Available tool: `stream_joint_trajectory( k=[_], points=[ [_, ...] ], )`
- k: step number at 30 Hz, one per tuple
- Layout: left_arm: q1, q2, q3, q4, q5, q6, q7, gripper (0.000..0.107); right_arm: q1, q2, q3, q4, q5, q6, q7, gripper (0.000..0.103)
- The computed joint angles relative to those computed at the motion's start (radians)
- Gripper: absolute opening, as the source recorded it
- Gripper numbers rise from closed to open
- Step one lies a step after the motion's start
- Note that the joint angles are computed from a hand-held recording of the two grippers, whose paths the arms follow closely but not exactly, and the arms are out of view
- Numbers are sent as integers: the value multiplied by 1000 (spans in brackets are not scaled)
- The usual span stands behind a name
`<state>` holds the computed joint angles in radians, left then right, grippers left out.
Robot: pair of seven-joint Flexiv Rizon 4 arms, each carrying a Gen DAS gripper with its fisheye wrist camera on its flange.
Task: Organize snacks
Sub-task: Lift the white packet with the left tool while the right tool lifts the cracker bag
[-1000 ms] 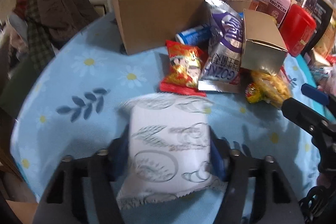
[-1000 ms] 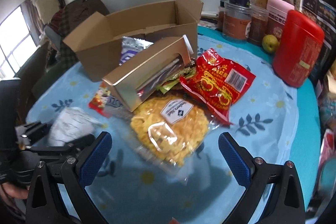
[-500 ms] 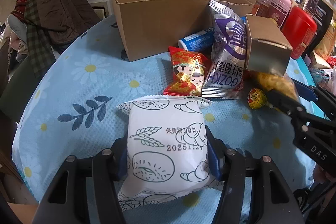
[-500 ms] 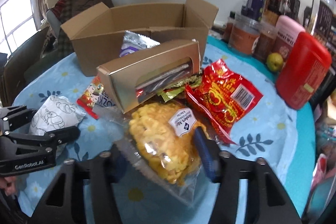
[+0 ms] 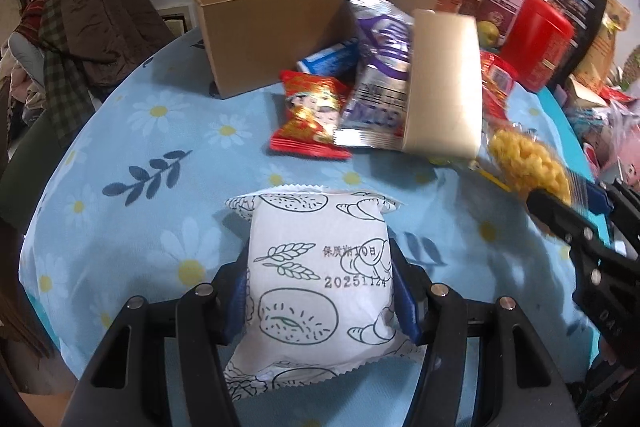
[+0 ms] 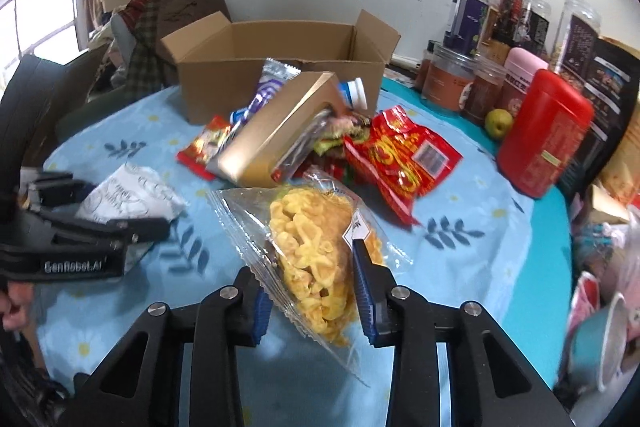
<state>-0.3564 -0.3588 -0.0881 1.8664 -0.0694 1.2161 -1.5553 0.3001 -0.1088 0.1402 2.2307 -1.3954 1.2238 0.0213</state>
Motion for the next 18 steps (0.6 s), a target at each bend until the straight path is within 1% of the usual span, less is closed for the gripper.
stream_joint_trajectory(
  k=[4,9,11,13,14,15,16,17,18],
  points=[
    [9,25,-26,41,-25,21,37,59,8,48,25,54,11,-20,-11,35],
    [0,48,-37,72,-36,34,64,59,18,97,55,108,39,-39,-7,36],
    [-4,54,-39,82,-40,36,70,59,17,111,59,126,50,-24,5,46],
    [-6,60,-41,89,-45,36,77,59,11,121,59,144,66,20,43,78],
    [-5,64,-43,93,-49,37,81,59,3,123,54,153,61,61,73,83],
    [-5,64,-42,94,-50,39,83,59,-5,126,49,159,38,92,109,86],
    [-5,67,-41,97,-51,41,85,59,-17,129,41,163,-1,130,161,86],
    [-8,64,-39,91,-49,39,82,59,-28,132,36,164,-33,156,211,87],
    [-8,63,-40,91,-52,40,82,59,-32,132,37,164,-37,163,235,92]
  ],
)
